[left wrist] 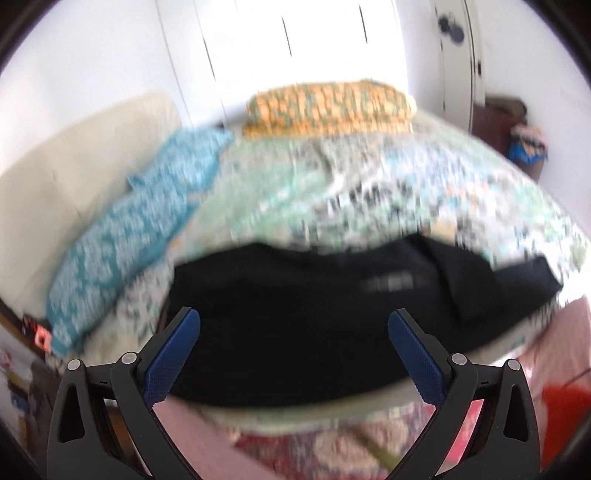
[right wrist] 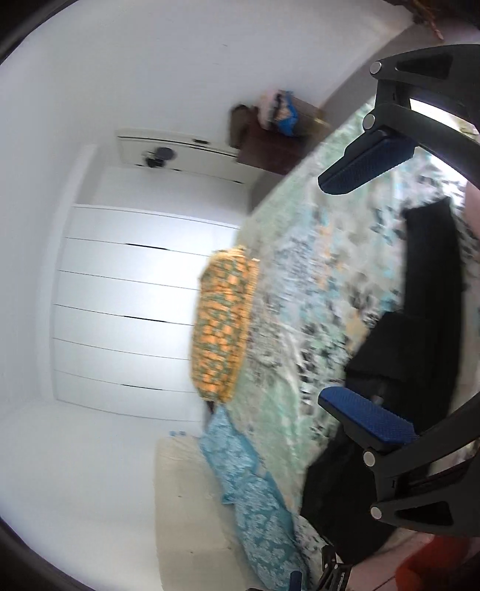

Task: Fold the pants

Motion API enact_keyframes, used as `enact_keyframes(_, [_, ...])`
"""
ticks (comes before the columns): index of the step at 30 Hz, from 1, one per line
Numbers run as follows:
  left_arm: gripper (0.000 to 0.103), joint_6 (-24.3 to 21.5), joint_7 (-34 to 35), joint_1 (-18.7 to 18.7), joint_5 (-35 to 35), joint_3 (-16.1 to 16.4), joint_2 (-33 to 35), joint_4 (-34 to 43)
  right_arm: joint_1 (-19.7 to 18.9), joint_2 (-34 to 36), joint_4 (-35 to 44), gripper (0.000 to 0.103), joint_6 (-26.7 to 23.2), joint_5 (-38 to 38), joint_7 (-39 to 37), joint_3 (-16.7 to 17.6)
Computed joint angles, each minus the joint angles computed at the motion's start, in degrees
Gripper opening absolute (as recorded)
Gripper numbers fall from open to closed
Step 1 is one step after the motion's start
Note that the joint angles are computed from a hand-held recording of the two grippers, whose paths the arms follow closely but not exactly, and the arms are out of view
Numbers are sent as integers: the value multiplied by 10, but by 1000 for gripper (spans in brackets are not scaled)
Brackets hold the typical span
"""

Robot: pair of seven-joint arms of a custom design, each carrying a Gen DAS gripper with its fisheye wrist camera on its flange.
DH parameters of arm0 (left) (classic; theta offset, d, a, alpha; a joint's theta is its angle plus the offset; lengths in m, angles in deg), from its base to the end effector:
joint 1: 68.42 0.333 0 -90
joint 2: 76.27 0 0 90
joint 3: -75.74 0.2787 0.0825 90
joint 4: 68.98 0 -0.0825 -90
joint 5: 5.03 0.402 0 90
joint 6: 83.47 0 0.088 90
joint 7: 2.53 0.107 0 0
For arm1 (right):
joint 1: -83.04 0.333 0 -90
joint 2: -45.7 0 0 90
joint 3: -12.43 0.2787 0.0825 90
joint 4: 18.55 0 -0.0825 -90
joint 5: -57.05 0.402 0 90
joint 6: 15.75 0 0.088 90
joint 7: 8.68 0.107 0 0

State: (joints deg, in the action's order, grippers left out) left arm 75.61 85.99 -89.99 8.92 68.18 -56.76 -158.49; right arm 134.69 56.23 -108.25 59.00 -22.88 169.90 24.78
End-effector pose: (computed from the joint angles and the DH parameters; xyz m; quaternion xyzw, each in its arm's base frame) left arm 0.6262 -0.3458 0.5149 -0.4050 0.8078 -0.3329 0.2695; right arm 0.3819 0.4733 0.5673 -0.3877 0.6546 -0.6233 0.1809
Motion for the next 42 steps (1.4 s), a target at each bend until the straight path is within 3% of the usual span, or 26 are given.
enact_keyframes(2, [102,30,-25,-7,2,8,27,37,-39,-40,-41,103,78,61,12,-11])
enact_keyframes(5, [102,50,-75,-26,-5,31,81,89,-130,-75,-112,103,265,284,9,-32])
enact_keyframes(7, [102,36,-131,-55,20,69,106,95,-163,-69,-164,101,374,331,25,-34])
enact_keyframes(9, [102,28,-155,-67,49,90,122,76,-182,-39,-172,101,447,355,-2,-33])
enact_keyframes(11, [102,1,-151,-65,70,95,133,62,-193,-9,-169,101,498,371,-46,-35])
enact_keyframes(13, [102,-45,-140,-47,58,79,148,73,-199,23,-154,100,532,385,-92,-39])
enact_keyframes(15, [102,-80,-125,-7,-3,42,170,108,-204,44,-142,98,547,408,-150,-43])
enact_keyframes(18, [102,-63,-137,12,-44,30,176,115,-216,73,-121,72,573,456,-270,-44])
enact_keyframes(19, [102,-61,-140,11,-46,32,175,114,-217,85,-110,67,574,468,-304,-45])
enact_keyframes(24, [102,-92,-115,15,-66,19,193,136,-206,147,-47,57,536,505,-423,-55])
enact_keyframes(28, [102,-102,-102,13,-72,19,202,149,-191,186,-13,52,493,507,-452,-73])
enact_keyframes(29, [102,-108,-101,13,-75,19,207,155,-190,178,-27,47,507,504,-438,-79])
enact_keyframes(31, [102,-120,-101,12,-78,20,214,167,-187,157,-47,14,518,497,-392,-91])
enact_keyframes(37, [102,-132,-116,11,-77,27,220,174,-210,-25,-217,12,617,404,-109,-121])
enact_keyframes(39, [102,-140,-118,8,-73,28,226,184,-228,-70,-244,12,604,378,-69,-118])
enact_keyframes(42, [102,-152,-116,1,-62,30,234,197,-259,-103,-245,12,539,359,-84,-110])
